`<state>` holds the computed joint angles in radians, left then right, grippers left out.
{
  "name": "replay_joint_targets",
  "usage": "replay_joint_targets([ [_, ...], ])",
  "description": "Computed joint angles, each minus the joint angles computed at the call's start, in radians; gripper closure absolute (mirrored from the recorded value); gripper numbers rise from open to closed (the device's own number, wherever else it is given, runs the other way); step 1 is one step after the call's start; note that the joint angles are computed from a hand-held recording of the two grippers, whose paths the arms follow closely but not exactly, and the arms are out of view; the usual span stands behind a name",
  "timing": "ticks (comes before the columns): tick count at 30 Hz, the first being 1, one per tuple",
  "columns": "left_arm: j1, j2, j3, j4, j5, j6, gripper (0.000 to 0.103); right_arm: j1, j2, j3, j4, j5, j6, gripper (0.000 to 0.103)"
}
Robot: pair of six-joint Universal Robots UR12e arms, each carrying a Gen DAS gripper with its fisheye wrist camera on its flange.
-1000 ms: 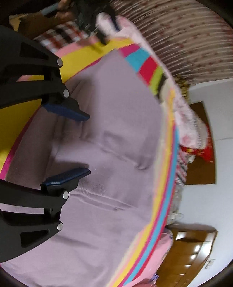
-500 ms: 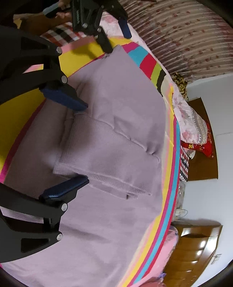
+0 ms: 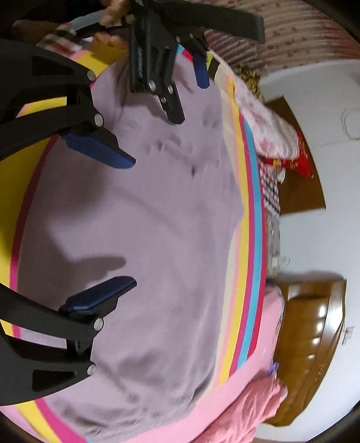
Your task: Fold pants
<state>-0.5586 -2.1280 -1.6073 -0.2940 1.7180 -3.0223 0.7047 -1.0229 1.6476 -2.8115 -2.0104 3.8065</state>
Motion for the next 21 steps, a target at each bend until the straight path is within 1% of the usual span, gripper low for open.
replay_joint_targets([
  [2, -0.005, -0.015, 0.009, -0.011, 0.017, -0.013, 0.001, -0.001, -0.008, 0.013, 0.035, 0.000, 0.010, 0.016],
  [3, 0.000, -0.014, 0.000, 0.010, 0.001, -0.034, 0.001, -0.005, -0.012, 0.024, 0.027, 0.014, 0.011, 0.016],
  [5, 0.011, -0.010, 0.003, -0.027, -0.034, -0.063, 0.001, -0.008, -0.022, 0.047, 0.002, 0.029, 0.012, 0.016],
  [6, 0.013, -0.006, 0.011, -0.061, -0.038, -0.072, 0.002, -0.007, -0.029, 0.060, -0.003, 0.030, 0.010, 0.016],
  [7, 0.013, -0.002, 0.017, -0.078, -0.035, -0.075, 0.002, -0.007, -0.035, 0.069, -0.010, 0.034, 0.002, 0.016],
  [8, 0.010, 0.002, 0.020, -0.071, -0.038, -0.071, 0.002, -0.005, -0.038, 0.072, -0.012, 0.030, 0.003, 0.016],
  [9, 0.008, 0.004, 0.022, -0.040, -0.061, -0.058, 0.002, -0.004, -0.046, 0.083, -0.022, 0.017, 0.013, 0.016],
  [10, 0.005, 0.006, 0.024, -0.027, -0.076, -0.050, 0.002, -0.003, -0.053, 0.094, -0.034, 0.003, 0.028, 0.016],
  [11, 0.000, -0.001, 0.043, -0.018, -0.106, -0.029, 0.002, -0.003, -0.061, 0.105, -0.045, -0.015, 0.049, 0.016],
  [13, -0.015, -0.030, 0.099, -0.030, -0.137, 0.024, 0.002, -0.004, -0.071, 0.116, -0.037, -0.065, 0.073, 0.016],
  [14, -0.025, -0.056, 0.142, -0.047, -0.163, 0.060, 0.002, -0.009, -0.072, 0.115, -0.023, -0.074, 0.075, 0.016],
  [15, -0.034, -0.089, 0.194, -0.073, -0.205, 0.093, 0.002, -0.013, -0.074, 0.110, 0.008, -0.080, 0.082, 0.016],
  [16, -0.044, -0.119, 0.239, -0.103, -0.225, 0.109, 0.002, -0.017, -0.074, 0.107, 0.038, -0.087, 0.088, 0.016],
  [17, -0.054, -0.149, 0.289, -0.145, -0.238, 0.119, 0.002, -0.023, -0.075, 0.108, 0.057, -0.088, 0.090, 0.016],
  [19, -0.071, -0.195, 0.364, -0.211, -0.259, 0.133, 0.002, -0.036, -0.077, 0.110, 0.096, -0.054, 0.107, 0.016],
  [20, -0.081, -0.222, 0.405, -0.242, -0.269, 0.150, 0.002, -0.040, -0.080, 0.121, 0.086, -0.034, 0.102, 0.016],
  [21, -0.094, -0.248, 0.442, -0.266, -0.247, 0.166, 0.002, -0.038, -0.080, 0.133, 0.050, -0.036, 0.081, 0.016],
])
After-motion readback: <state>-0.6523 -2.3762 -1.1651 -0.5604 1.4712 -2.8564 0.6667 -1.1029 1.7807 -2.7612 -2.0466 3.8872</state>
